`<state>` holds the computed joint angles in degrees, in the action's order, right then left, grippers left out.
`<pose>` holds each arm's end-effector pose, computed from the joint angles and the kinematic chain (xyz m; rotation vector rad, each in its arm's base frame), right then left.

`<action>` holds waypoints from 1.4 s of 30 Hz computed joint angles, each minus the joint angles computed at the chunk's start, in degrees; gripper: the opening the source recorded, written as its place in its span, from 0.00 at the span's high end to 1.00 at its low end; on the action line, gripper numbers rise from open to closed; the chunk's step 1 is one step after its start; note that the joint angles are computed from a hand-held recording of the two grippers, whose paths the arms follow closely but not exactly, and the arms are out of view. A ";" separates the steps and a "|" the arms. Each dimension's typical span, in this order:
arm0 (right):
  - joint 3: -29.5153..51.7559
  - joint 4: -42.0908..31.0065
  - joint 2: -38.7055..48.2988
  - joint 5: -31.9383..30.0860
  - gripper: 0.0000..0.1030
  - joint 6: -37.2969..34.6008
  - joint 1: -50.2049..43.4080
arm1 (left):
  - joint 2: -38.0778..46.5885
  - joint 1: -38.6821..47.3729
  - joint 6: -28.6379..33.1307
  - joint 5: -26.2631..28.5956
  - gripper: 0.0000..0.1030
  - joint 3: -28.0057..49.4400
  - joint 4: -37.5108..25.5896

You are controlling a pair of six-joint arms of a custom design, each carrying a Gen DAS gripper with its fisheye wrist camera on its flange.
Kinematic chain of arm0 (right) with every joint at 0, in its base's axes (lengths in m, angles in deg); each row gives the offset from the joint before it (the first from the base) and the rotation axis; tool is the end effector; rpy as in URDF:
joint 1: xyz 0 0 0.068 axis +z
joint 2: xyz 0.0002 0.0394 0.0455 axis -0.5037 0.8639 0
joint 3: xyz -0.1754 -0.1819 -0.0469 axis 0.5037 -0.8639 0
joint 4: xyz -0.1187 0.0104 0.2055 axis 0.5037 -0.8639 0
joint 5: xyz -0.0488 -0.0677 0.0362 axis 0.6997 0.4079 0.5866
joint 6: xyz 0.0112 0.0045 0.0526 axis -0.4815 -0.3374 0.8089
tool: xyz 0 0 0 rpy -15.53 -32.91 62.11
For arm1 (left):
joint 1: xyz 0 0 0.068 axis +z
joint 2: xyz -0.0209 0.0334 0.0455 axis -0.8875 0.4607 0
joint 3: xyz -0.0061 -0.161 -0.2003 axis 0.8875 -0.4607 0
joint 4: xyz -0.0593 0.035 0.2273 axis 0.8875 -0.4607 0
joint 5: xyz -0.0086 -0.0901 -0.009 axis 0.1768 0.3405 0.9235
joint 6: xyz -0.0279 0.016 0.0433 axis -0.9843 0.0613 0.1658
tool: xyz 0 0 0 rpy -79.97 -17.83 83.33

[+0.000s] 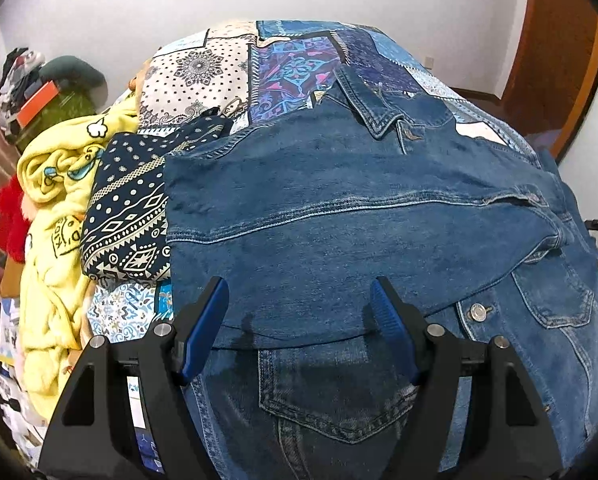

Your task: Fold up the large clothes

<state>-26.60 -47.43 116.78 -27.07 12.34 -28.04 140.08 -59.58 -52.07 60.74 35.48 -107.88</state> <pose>0.3328 0.0275 0.1483 0.7429 2.6788 0.7752 0.2845 0.0172 0.2099 -0.1069 2.5291 0.0967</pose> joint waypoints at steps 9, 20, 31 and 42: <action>0.70 -0.46 -2.83 6.62 0.86 2.73 0.70 | -2.99 -0.26 -0.03 -0.60 0.30 -1.03 -0.45; 13.96 -7.66 -11.28 16.75 0.93 -3.52 10.44 | -10.44 4.25 1.79 1.97 0.30 -4.78 -1.13; 37.44 -12.95 0.69 18.54 0.93 -6.70 31.31 | -17.53 9.76 5.02 6.00 0.30 -8.35 -2.78; 40.36 -17.92 13.61 18.81 0.92 -8.85 41.42 | -20.53 12.77 6.96 8.12 0.30 -11.09 -4.09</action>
